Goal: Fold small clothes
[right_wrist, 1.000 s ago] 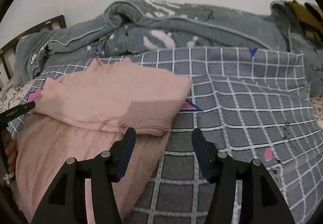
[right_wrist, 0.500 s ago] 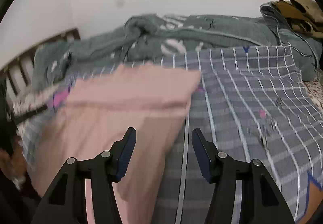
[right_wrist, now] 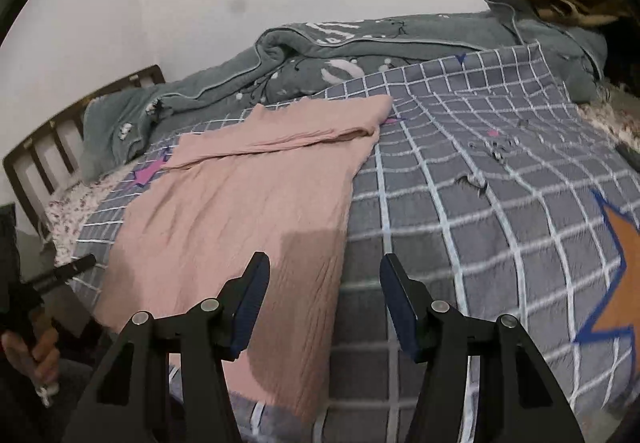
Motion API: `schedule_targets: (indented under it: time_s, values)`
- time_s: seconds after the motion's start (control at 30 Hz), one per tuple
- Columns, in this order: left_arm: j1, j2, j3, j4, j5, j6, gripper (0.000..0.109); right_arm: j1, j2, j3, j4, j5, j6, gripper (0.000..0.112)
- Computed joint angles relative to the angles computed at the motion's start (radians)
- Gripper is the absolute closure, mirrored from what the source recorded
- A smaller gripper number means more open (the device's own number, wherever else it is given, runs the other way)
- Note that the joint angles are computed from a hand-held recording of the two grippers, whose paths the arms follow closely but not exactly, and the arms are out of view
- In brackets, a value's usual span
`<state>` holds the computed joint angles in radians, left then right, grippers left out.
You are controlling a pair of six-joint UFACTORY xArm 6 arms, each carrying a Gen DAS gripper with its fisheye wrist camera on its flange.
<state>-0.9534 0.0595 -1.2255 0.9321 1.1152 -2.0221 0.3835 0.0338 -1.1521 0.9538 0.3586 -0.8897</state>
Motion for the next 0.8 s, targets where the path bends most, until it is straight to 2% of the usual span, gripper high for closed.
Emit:
schedule_targets:
  time_s: [0.13, 0.23, 0.47, 0.7, 0.8]
  values:
    - [-0.027, 0.029, -0.028, -0.014, 0.022, 0.012, 0.061, 0.013, -0.027, 0.058, -0.048, -0.096, 0.033, 0.056]
    - [-0.036, 0.053, -0.052, -0.009, 0.025, 0.024, 0.061, 0.005, -0.046, 0.075, -0.009, -0.091, 0.002, 0.056]
    - [-0.016, 0.092, -0.088, -0.039, -0.004, 0.072, 0.061, -0.018, -0.028, 0.060, -0.085, -0.027, 0.077, 0.056]
    - [-0.005, 0.113, -0.109, -0.089, 0.019, 0.083, 0.061, -0.019, 0.002, 0.040, -0.171, 0.022, 0.158, 0.057]
    - [0.008, 0.097, -0.082, -0.104, -0.018, 0.062, 0.061, -0.015, 0.004, 0.041, -0.194, 0.028, 0.176, 0.057]
